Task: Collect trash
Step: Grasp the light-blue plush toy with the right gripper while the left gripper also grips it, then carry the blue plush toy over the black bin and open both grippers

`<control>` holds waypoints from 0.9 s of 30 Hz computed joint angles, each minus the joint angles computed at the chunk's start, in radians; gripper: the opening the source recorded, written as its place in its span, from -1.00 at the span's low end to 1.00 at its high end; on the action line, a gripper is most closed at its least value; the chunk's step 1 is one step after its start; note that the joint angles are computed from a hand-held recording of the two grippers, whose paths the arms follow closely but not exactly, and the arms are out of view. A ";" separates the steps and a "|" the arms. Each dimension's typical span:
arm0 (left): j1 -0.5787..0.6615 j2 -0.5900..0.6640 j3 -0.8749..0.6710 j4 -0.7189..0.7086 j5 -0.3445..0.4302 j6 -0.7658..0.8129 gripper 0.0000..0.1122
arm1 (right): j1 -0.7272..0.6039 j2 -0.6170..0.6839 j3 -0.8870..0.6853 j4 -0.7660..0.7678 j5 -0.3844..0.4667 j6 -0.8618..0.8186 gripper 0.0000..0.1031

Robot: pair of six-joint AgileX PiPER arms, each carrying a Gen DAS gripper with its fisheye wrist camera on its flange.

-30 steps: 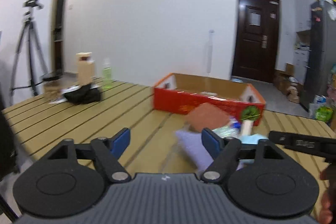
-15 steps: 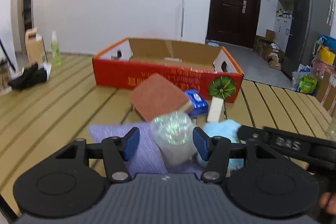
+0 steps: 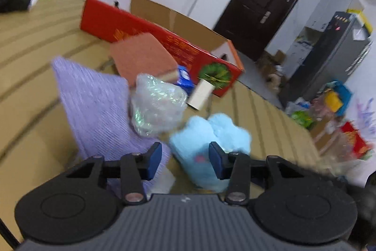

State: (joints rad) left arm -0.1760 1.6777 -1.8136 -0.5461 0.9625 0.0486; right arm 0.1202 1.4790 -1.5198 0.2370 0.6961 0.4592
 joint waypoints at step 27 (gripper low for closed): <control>0.001 0.003 -0.041 -0.133 0.041 -0.072 -0.35 | -0.047 -0.022 0.087 0.059 -0.176 0.009 -0.49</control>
